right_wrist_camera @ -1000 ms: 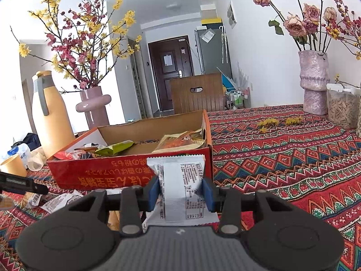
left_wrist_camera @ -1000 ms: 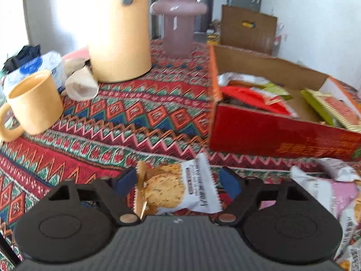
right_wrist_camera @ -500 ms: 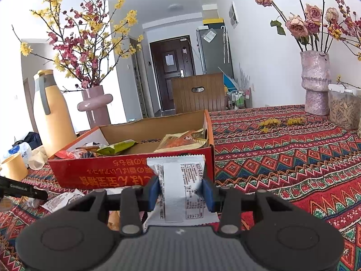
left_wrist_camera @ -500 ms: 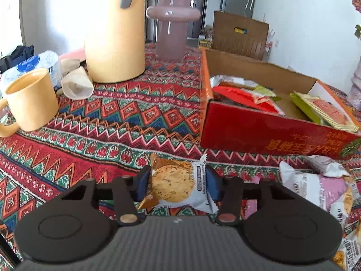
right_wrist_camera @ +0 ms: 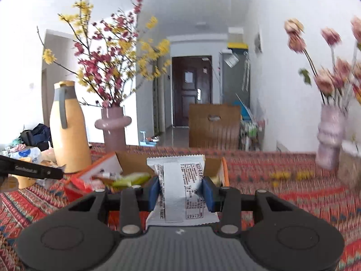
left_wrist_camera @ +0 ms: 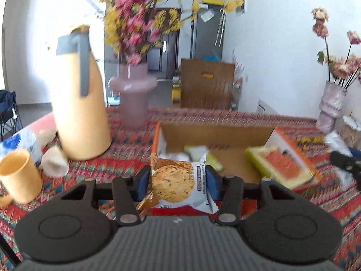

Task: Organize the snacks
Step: 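Carry both packets over the box and open both grippers to drop them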

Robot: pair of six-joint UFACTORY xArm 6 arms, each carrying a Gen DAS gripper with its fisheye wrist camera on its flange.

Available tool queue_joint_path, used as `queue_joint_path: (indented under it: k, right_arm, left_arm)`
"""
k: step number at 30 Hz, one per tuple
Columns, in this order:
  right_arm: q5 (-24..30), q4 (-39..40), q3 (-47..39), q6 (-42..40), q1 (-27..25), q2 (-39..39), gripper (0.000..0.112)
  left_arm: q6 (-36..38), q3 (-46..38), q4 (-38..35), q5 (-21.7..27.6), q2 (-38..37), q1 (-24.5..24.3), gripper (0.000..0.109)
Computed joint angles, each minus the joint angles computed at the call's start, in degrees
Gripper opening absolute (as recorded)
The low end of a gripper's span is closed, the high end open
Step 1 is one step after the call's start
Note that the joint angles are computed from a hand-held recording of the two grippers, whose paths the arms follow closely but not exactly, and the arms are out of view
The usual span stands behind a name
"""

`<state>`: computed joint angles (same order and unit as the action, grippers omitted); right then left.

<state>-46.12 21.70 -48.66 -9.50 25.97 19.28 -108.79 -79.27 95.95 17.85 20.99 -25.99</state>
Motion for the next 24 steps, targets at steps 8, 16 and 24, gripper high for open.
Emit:
queue_joint_path:
  k: [8, 16, 24]
  right_arm:
    - [13.3, 4.6, -17.1, -5.8, 0.0, 6.8, 0.040]
    - [17.8, 9.3, -29.6, -5.3, -0.4, 17.2, 0.040]
    - [17.0, 9.8, -31.4, -6.4, 0.2, 20.4, 0.040]
  left_arm:
    - [4.9, -11.8, -5.5, 0.9, 8.0, -0.5, 0.052]
    - [-1.4, -17.0, -3.1, 2.2, 14.8, 1.1, 0.052]
    - [0.1, -17.8, -3.7, 0.2, 16.4, 1.7, 0.057]
